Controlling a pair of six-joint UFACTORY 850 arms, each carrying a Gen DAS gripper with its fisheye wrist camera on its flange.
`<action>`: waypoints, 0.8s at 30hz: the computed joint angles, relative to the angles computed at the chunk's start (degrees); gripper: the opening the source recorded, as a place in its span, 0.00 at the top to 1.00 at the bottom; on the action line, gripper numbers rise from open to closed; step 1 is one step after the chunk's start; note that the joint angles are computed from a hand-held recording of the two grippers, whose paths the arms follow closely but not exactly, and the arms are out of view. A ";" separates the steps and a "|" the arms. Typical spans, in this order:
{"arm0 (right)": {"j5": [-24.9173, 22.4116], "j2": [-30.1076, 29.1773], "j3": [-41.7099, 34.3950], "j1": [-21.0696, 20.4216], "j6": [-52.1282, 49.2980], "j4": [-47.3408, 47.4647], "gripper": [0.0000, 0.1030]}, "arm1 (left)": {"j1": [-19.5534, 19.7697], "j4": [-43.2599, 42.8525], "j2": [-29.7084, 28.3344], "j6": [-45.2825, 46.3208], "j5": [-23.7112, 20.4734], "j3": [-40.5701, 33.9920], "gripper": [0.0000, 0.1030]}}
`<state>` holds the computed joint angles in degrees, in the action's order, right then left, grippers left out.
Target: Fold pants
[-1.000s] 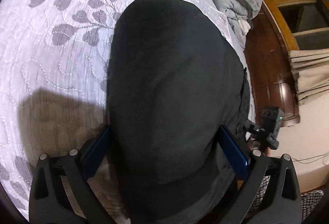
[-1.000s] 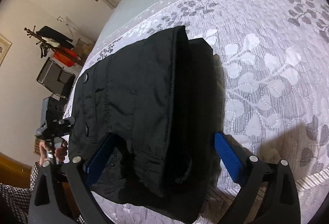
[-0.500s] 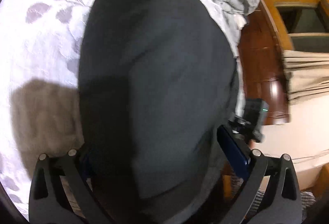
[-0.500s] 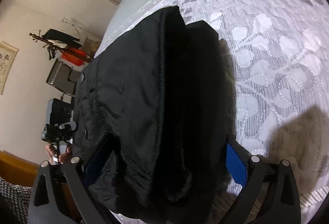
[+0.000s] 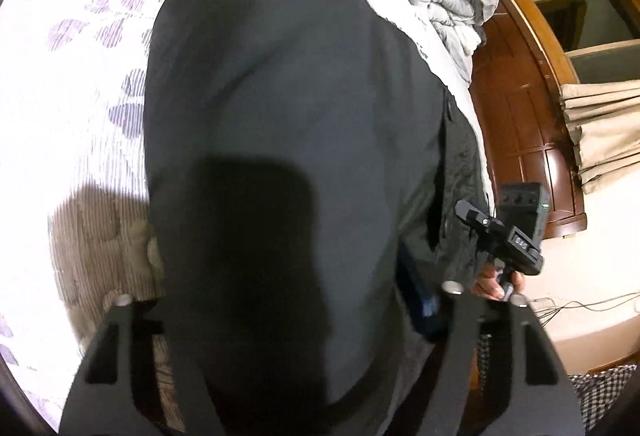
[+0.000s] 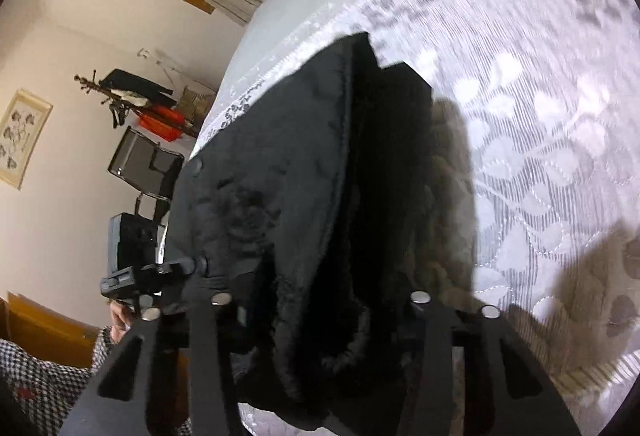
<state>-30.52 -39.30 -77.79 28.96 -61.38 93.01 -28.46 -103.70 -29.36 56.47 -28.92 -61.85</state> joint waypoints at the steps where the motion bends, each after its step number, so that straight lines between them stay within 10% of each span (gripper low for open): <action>1: 1.12 0.54 -0.22 0.43 0.84 -1.03 0.61 | 0.01 -0.17 0.24 0.32 0.24 0.06 0.47; 13: 7.42 1.50 -9.46 1.96 5.53 -12.84 0.64 | 1.70 -8.15 1.75 11.76 2.07 -2.52 0.64; 24: 0.02 -21.27 -43.11 0.46 35.33 -40.39 0.64 | 7.01 4.79 -5.73 2.98 8.38 -13.49 0.62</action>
